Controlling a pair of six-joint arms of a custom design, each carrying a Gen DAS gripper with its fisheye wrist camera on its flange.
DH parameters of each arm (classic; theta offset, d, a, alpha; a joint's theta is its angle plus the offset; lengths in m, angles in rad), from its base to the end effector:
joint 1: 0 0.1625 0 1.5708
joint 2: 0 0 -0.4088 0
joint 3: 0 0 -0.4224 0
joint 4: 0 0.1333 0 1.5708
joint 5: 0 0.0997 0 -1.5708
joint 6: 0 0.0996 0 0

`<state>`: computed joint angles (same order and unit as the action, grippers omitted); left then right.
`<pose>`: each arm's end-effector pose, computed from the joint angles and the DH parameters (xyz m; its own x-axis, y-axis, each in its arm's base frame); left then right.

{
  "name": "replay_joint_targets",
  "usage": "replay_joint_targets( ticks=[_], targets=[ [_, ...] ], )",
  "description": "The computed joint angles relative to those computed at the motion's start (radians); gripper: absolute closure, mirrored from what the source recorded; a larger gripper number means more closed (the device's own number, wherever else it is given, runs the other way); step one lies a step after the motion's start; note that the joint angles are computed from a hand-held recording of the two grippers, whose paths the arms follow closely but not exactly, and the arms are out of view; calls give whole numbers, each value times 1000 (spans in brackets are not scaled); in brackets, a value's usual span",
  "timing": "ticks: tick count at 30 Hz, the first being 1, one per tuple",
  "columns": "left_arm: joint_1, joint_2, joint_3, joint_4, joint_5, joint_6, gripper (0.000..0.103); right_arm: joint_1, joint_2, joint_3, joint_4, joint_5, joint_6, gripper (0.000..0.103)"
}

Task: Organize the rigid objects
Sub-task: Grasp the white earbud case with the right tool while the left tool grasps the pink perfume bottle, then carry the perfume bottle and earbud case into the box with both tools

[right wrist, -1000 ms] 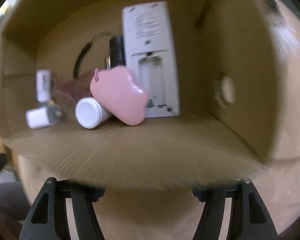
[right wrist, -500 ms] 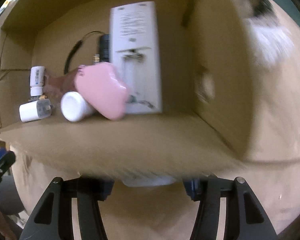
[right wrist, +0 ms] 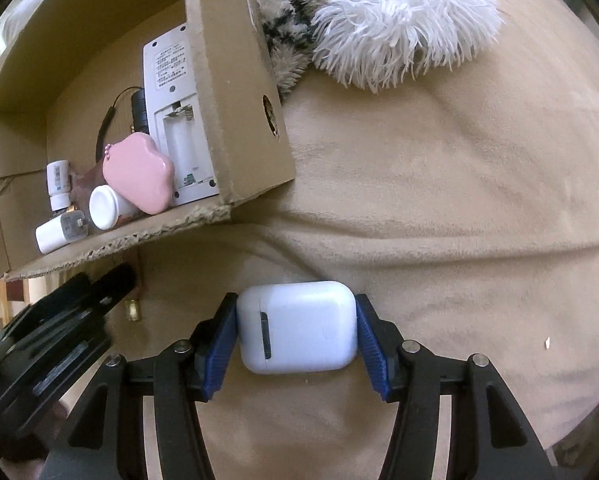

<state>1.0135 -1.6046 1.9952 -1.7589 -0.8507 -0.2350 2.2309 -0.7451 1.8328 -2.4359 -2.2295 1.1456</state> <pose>-0.0741 -0.4951 0.3168 -0.6729 0.3026 -0.6751 0.3716 0.9273 0.0452 0.4107 -0.4111 -0.0332 -0.7683 0.4578 0.4474 0.2469 0.8568 -0.4528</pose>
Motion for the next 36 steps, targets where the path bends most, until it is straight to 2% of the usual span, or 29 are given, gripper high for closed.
replay_joint_targets(
  ticks=[4,9,11,13,16,23,30,36],
  targets=[
    [9,7,17,-73,14,61,43,-20,-40,46,-22,-2,-26,44],
    [27,26,-17,-59,9,61,56,-21,-34,23,4,-8,-31,44],
    [36,29,-31,-48,19,53,72,-17,-28,13,20,-13,-33,44],
    [43,33,-43,-38,34,52,80,-11,-21,3,31,-19,-40,44],
    [67,27,-63,-32,9,84,80,-4,-14,-2,17,-19,-57,44],
    [104,-42,-85,65,36,89,80,21,15,-39,47,-20,-71,44],
    [113,-141,-79,73,84,133,80,51,25,-55,17,-21,-72,44],
    [115,-210,-122,109,105,161,80,83,38,-72,7,-23,-78,44]
  ],
)
